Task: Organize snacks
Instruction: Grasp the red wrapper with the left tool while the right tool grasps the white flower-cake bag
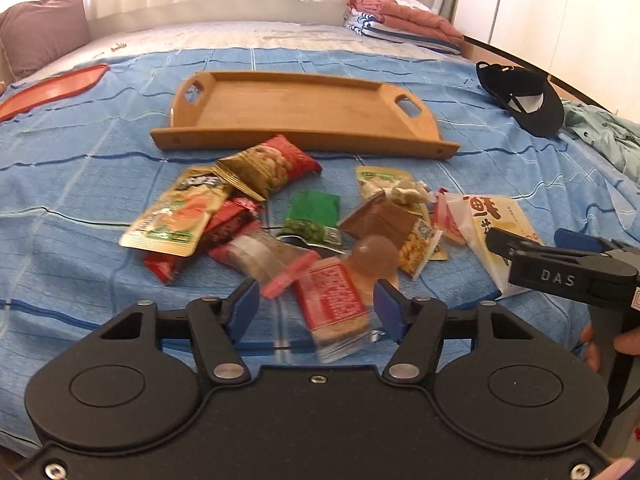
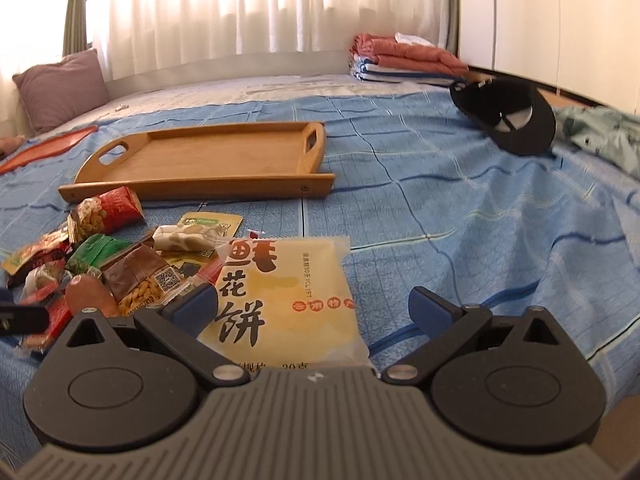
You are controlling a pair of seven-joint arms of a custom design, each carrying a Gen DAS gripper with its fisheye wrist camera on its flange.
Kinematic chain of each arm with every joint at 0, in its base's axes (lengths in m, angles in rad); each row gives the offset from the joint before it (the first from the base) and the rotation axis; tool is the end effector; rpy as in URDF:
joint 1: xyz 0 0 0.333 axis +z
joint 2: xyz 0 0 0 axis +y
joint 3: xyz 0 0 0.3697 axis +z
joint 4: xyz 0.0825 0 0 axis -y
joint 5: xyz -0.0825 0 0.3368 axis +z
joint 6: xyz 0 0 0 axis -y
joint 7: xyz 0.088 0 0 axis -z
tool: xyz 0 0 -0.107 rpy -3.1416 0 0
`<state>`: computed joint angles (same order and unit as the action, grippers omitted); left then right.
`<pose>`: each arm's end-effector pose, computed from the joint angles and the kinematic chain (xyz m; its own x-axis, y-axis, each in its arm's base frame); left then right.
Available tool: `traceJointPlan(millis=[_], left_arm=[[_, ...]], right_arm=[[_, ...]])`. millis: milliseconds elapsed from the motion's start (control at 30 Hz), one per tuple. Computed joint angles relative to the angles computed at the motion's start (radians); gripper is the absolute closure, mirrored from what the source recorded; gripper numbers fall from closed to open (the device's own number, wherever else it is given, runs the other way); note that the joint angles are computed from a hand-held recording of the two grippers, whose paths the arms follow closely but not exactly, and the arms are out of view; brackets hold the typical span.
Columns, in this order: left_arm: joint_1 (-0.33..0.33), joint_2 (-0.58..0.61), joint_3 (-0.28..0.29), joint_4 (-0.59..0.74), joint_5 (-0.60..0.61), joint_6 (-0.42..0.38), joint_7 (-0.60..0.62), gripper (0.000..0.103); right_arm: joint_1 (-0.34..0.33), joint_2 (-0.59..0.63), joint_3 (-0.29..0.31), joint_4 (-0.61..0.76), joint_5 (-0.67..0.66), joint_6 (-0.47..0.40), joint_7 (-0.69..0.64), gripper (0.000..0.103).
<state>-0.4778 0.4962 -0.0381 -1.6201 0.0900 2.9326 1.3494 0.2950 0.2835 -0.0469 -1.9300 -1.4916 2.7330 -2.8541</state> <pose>0.6243 -0.3533 0.5055 -0.3930 -0.9138 0.1023 -0.6612 0.2035 -0.7221 0.5813 0.1894 0.4513 -0.2885 -0.9565 -0.0426 -0.5359 0.1981 -0.8207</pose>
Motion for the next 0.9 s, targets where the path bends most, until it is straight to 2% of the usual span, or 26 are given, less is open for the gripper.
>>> traceJointPlan(millis=[100, 167, 300, 500, 567, 633, 667, 700, 833, 900], left_arm=[[-0.055, 0.02, 0.064, 0.01, 0.034, 0.023, -0.06, 0.044], [-0.085, 0.034, 0.1, 0.023, 0.06, 0.025, -0.097, 0.033], [-0.074, 0.046, 0.081, 0.036, 0.062, 0.011, -0.106, 0.031], [-0.078, 0.058, 0.084, 0.058, 0.072, -0.012, -0.147, 0.033], [-0.063, 0.059, 0.064, 0.064, 0.068, -0.018, -0.141, 0.041], [-0.046, 0.056, 0.039, 0.058, 0.059, -0.011, -0.123, 0.055], [-0.065, 0.054, 0.064, 0.057, 0.071, -0.016, -0.14, 0.061], [-0.08, 0.052, 0.083, 0.054, 0.086, -0.016, -0.152, 0.062], [-0.079, 0.038, 0.084, 0.035, 0.105, -0.008, -0.158, 0.067], [-0.082, 0.027, 0.09, 0.02, 0.118, 0.002, -0.163, 0.069]], right_arm=[[-0.001, 0.009, -0.003, 0.007, -0.017, 0.004, 0.05, 0.0], [-0.002, 0.012, -0.003, 0.012, -0.024, 0.01, 0.054, 0.0], [-0.008, 0.02, -0.001, 0.026, -0.057, 0.043, 0.049, 0.0], [-0.009, 0.048, -0.006, 0.042, 0.047, 0.065, -0.065, 0.0], [-0.005, 0.051, -0.015, 0.042, 0.059, 0.078, -0.063, 0.0], [0.002, 0.051, -0.022, 0.04, 0.072, 0.073, -0.067, 0.006], [0.006, 0.049, -0.025, 0.039, 0.076, 0.07, -0.071, 0.008], [0.009, 0.047, -0.027, 0.037, 0.075, 0.069, -0.07, 0.012], [0.008, 0.036, -0.028, 0.028, 0.083, 0.092, -0.074, 0.024], [0.009, 0.029, -0.029, 0.024, 0.087, 0.098, -0.075, 0.024]])
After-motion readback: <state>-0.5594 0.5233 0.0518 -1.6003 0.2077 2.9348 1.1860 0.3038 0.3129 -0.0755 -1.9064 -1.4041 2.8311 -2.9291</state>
